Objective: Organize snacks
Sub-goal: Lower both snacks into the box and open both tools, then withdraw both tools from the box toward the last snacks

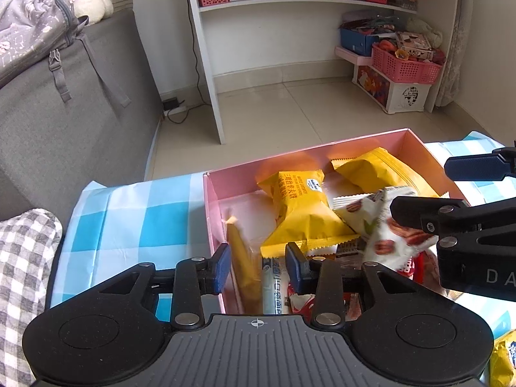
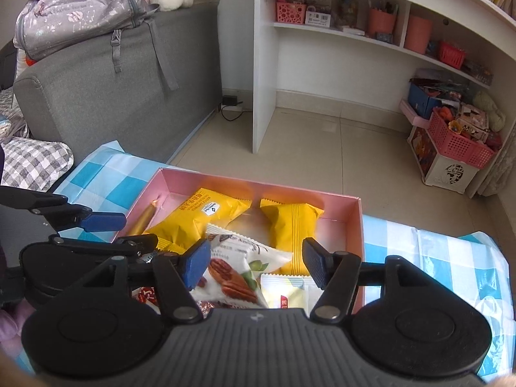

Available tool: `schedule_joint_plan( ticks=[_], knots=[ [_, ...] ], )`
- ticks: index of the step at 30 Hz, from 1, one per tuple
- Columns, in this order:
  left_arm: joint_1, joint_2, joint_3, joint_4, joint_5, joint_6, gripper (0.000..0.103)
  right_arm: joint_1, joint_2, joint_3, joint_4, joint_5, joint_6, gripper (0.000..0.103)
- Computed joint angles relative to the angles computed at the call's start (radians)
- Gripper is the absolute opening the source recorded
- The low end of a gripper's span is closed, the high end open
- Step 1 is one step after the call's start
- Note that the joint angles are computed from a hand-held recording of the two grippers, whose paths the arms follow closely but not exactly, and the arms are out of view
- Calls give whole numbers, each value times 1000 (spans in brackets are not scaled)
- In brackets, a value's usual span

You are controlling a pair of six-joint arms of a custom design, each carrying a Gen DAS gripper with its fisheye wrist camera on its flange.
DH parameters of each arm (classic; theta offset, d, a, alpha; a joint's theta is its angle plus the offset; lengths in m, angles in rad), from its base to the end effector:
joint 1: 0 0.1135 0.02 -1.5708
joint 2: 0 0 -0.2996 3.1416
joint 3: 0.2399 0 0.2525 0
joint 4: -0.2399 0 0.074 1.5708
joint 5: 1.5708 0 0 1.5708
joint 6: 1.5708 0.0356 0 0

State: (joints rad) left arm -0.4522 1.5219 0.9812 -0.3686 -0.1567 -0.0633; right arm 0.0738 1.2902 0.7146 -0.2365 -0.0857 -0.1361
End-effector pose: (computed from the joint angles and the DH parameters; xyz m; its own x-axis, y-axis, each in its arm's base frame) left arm 0.2845 -0.1320 0.2518 -0.7302 0.2852 -0.6209 0.2998 0.9503 0.0840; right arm 0.2498 0.0215 0.2388 -0.6991 -0.1872 -0.6900 -0.2292 0.9729 -0.0318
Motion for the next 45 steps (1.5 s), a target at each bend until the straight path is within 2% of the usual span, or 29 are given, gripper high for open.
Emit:
schedule_joint_plan(
  ticks=[3, 8, 15, 19, 21, 28, 30, 37, 45],
  knots=[
    [-7, -14, -4, -7, -6, 2, 51, -6, -10, 9, -13, -4, -5, 65],
    [-11, -47, -8, -39, 0, 0, 52, -6, -41, 9, -37, 1, -15, 69],
    [-19, -117, -44, -75, 11, -8, 66, -15, -111, -8, -87, -5, -20, 75],
    [-26, -168, -74, -105, 20, -15, 68, -14, -159, -28, -113, -10, -26, 79],
    [-26, -200, -93, -121, 24, -20, 72, -13, -185, -38, -129, -13, -23, 82],
    [-23, -318, -159, -183, 38, -45, 85, 20, -288, -80, -198, 4, 4, 96],
    [-26, -350, -175, -201, 35, -50, 88, 33, -315, -90, -223, 13, 0, 98],
    [-56, -436, -216, -268, 16, -71, 90, 110, -408, -122, -296, 89, 12, 102],
    [-103, -526, -276, -312, 7, -113, 94, 160, -490, -153, -365, 118, 40, 103]
  ],
)
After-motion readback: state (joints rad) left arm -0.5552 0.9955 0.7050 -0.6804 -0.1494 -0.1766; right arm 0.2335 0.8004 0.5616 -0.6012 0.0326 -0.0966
